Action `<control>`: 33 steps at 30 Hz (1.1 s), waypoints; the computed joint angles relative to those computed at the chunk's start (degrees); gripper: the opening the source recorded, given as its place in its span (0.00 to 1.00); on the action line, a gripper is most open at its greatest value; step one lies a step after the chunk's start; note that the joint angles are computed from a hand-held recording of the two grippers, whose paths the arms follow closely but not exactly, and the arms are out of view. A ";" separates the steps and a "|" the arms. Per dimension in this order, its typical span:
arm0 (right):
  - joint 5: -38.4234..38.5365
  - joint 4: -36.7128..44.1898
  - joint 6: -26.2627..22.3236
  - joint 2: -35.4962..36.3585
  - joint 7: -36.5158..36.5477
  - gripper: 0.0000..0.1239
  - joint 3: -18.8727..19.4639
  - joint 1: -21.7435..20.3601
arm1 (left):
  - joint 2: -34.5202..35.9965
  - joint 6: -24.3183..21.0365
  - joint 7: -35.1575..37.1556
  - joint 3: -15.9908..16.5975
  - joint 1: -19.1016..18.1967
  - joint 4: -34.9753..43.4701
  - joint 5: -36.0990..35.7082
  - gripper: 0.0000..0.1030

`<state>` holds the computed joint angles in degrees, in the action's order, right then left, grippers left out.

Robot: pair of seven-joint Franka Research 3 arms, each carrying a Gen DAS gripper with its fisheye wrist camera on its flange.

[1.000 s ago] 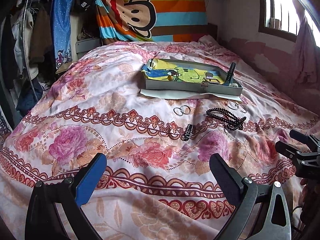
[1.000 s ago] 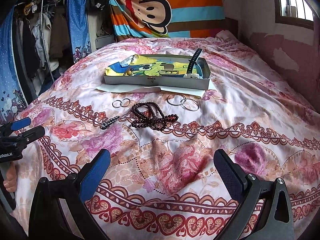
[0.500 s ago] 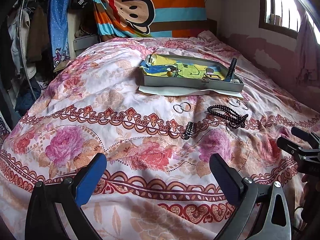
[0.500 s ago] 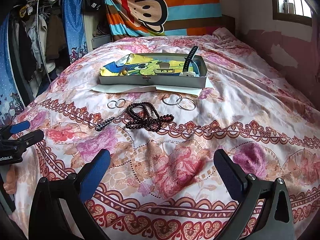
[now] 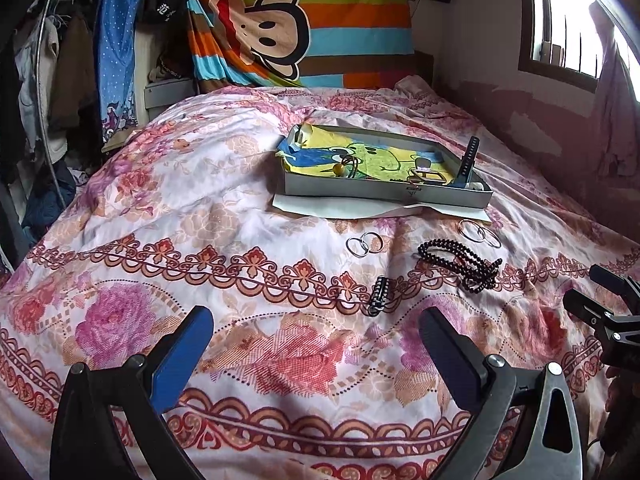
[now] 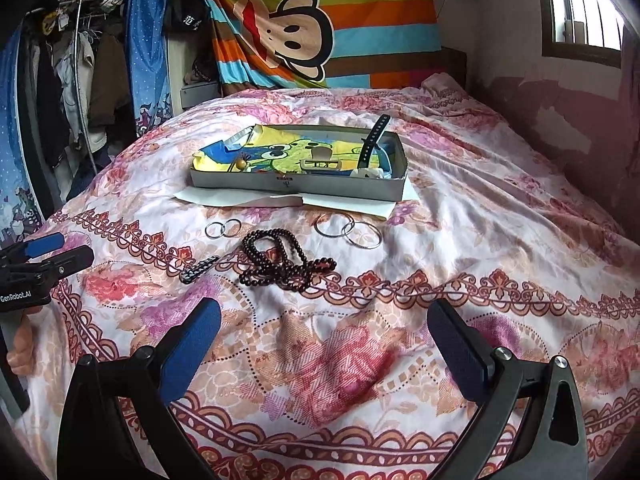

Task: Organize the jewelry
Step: 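Move the left tool toward the black bead bracelet and the right tool toward the brown bead necklace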

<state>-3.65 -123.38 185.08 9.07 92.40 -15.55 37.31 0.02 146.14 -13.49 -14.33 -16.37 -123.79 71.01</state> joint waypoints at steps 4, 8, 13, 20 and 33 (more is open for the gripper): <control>0.16 1.61 1.21 1.55 -3.41 0.82 -0.31 0.08 | 2.76 2.42 2.22 0.98 0.66 2.24 -0.28 1.00; 2.79 3.26 2.12 2.95 -6.71 0.82 0.69 -0.79 | 4.28 3.50 3.98 1.85 0.57 3.52 -1.44 1.00; 5.87 5.63 1.22 5.30 -8.30 0.82 -6.11 5.64 | 4.77 4.30 2.76 2.58 0.42 4.11 -0.35 1.00; 8.19 6.96 1.09 6.89 -9.64 0.82 -7.98 7.61 | 5.49 3.56 2.26 2.87 -0.01 4.69 0.30 1.00; 11.83 10.37 0.76 10.08 -13.60 0.82 -7.59 7.55 | 7.51 6.28 6.82 3.48 0.21 6.11 -3.20 1.00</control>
